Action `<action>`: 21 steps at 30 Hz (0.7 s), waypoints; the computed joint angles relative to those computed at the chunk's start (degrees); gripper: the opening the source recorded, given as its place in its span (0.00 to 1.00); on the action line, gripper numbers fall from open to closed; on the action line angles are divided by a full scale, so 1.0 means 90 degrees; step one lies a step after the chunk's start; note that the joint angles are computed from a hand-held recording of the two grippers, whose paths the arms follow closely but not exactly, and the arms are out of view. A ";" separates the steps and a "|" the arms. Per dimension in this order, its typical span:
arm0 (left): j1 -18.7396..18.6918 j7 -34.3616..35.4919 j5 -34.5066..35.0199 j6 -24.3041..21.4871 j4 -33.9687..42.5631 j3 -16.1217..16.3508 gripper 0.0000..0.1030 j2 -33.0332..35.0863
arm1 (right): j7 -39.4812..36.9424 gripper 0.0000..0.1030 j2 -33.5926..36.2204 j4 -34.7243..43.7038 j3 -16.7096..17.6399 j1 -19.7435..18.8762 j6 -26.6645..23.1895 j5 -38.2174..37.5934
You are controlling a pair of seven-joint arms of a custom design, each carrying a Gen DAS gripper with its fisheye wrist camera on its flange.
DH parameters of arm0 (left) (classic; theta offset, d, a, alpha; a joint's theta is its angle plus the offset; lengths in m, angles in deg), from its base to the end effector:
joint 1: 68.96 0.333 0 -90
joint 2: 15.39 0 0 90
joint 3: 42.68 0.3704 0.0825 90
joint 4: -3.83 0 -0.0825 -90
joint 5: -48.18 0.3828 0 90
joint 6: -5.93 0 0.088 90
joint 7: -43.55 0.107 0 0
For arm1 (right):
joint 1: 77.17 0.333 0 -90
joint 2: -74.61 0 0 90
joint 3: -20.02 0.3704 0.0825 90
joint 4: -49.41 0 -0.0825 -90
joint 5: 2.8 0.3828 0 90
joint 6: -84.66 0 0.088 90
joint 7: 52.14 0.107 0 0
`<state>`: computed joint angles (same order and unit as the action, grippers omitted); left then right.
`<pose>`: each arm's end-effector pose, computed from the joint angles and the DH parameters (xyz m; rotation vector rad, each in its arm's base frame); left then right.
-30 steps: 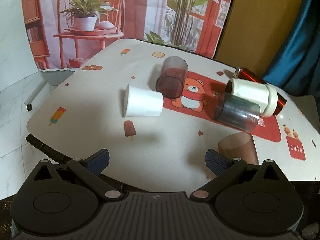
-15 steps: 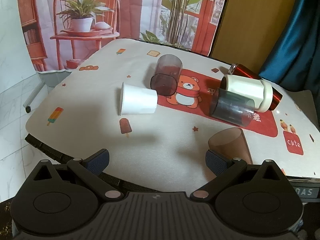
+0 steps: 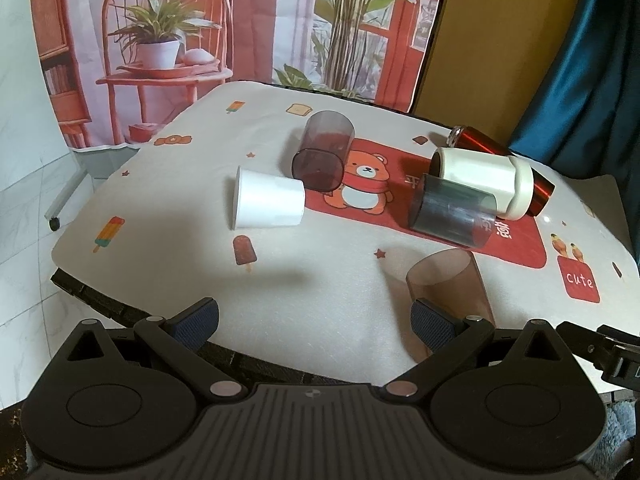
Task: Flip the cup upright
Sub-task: 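Lift the brown cup with the right tool and rotate it upright, then bring the left tool to the brown cup and grasp it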
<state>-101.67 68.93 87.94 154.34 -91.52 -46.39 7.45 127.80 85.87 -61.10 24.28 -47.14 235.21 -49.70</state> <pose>0.5798 -0.4335 0.4830 -1.8475 1.8429 -0.7484 0.5262 0.3762 0.4914 -1.4207 2.0367 -0.5040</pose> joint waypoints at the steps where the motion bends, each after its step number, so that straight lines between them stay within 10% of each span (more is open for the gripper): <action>1: -0.0006 0.0001 -0.0002 -0.0017 0.0005 -0.0001 1.00 0.0001 | 0.0042 1.00 -0.0033 -0.0042 -0.0013 0.0018 -0.0067 -0.0047; 21: -0.0047 0.0634 -0.0549 -0.0731 0.0523 -0.0209 1.00 0.0232 | 0.0364 1.00 -0.0092 -0.0152 0.0038 0.0079 -0.1133 -0.0254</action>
<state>-102.09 74.64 83.00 147.76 -86.82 -48.27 9.54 131.07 85.04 -62.47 24.63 -46.43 225.01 -51.99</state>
